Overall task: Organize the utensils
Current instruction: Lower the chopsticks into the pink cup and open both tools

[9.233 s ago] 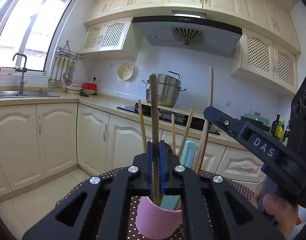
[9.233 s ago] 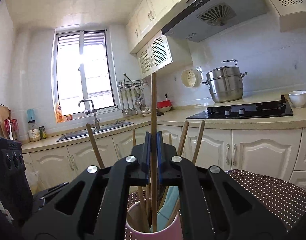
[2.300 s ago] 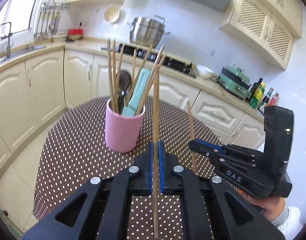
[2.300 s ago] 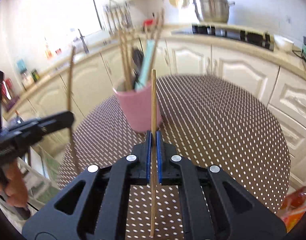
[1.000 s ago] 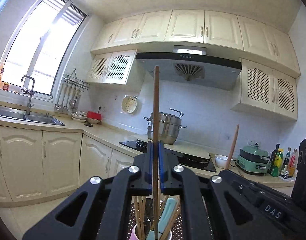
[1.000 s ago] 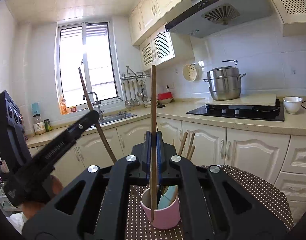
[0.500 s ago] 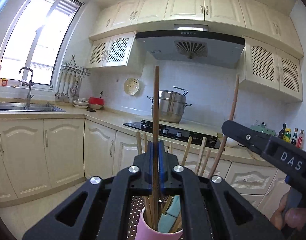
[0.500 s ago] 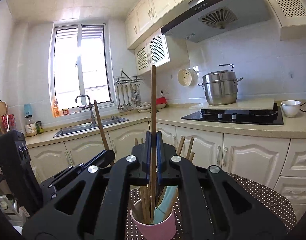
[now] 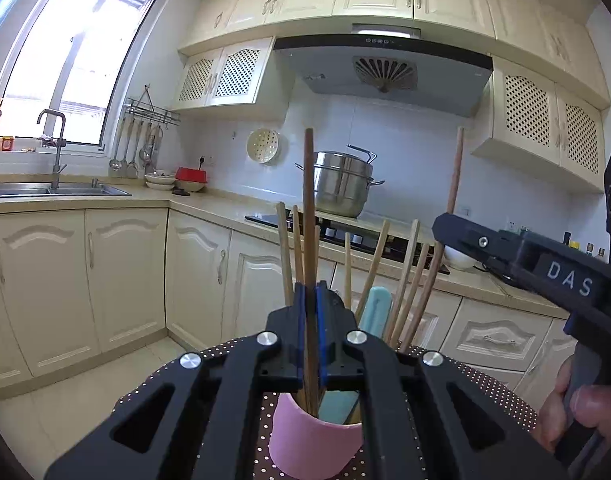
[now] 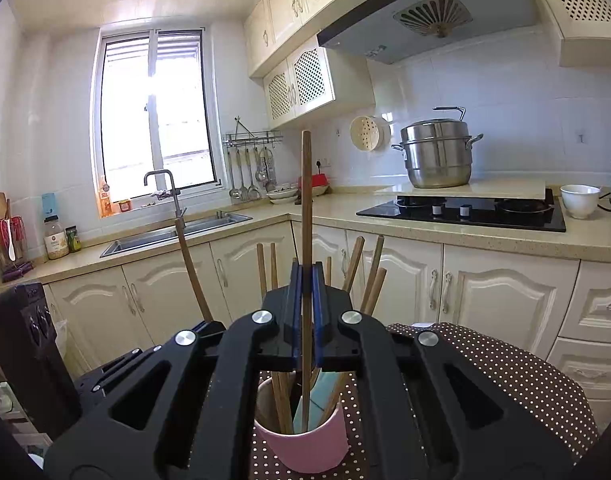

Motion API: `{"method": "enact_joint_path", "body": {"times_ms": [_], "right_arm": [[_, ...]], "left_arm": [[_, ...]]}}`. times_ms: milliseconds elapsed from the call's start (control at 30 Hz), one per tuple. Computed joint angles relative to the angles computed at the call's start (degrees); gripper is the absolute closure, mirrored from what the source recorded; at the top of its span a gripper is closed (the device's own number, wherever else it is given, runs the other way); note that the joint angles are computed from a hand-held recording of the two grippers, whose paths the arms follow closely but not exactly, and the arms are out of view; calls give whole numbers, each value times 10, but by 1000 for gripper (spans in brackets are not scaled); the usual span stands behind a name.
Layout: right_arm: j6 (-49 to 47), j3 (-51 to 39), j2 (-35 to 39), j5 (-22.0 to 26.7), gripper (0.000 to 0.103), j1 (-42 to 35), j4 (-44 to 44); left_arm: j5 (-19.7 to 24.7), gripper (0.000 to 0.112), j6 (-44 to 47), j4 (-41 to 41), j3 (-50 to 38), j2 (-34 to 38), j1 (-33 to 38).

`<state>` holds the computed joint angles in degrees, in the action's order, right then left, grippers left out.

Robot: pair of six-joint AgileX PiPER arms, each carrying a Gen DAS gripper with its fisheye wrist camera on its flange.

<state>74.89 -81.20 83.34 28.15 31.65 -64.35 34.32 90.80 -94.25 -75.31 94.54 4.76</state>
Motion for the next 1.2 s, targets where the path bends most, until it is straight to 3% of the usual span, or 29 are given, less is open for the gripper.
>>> {"method": "enact_joint_path", "body": {"times_ms": [300, 367, 433, 633, 867, 1000, 1200], "right_arm": [[-4, 5, 3, 5, 98, 7, 6], [-1, 7, 3, 6, 98, 10, 4], [-1, 8, 4, 9, 97, 12, 4], [3, 15, 1, 14, 98, 19, 2], [0, 19, 4, 16, 98, 21, 8], [-1, 21, 7, 21, 98, 26, 9], [-14, 20, 19, 22, 98, 24, 27]], "left_arm": [[8, 105, -33, 46, -9, 0, 0], [0, 98, -38, 48, -4, -5, 0], [12, 67, -59, 57, -7, -4, 9], [5, 59, -82, 65, 1, -23, 30], [-41, 57, -236, 201, -28, -24, 44], [-104, 57, -293, 271, -21, -36, 33], [-100, 56, -337, 325, -23, -37, 37]]}}
